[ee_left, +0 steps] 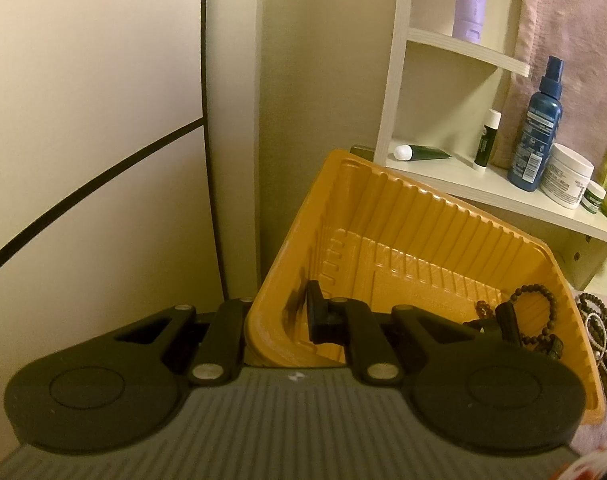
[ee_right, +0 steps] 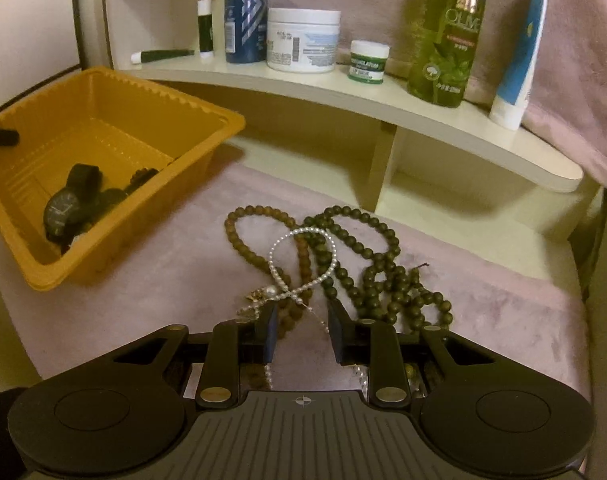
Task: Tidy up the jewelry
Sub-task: 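Grasp the white pearl necklace in the pile with the right gripper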
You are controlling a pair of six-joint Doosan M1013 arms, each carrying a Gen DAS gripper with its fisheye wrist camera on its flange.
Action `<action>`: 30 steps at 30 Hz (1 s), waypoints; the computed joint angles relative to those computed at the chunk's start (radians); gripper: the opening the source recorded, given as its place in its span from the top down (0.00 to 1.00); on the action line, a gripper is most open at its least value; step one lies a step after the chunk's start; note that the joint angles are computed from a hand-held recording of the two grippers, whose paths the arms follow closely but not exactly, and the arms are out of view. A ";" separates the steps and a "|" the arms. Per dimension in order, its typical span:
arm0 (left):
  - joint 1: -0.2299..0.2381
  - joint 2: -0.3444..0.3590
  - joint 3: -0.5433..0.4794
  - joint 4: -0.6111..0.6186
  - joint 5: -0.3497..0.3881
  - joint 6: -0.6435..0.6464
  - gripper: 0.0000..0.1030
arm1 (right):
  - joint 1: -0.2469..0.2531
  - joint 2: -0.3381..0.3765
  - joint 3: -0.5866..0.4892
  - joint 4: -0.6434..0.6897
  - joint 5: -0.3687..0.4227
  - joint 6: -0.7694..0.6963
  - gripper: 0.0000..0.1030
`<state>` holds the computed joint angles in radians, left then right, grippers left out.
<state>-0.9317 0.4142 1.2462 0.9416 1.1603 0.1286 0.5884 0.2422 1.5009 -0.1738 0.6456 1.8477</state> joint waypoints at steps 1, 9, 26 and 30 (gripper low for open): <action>0.000 0.000 0.000 0.001 0.000 -0.001 0.90 | -0.002 0.000 0.001 0.004 -0.007 -0.010 0.73; 0.000 -0.001 0.001 0.001 0.000 0.001 0.90 | -0.025 0.006 0.005 0.121 -0.040 -0.137 0.73; -0.004 -0.009 0.014 0.015 -0.011 -0.015 0.90 | -0.054 -0.034 0.039 0.335 -0.081 -0.187 0.98; -0.004 -0.010 0.015 0.014 -0.011 -0.014 0.90 | -0.059 -0.061 0.049 0.332 -0.120 -0.136 0.97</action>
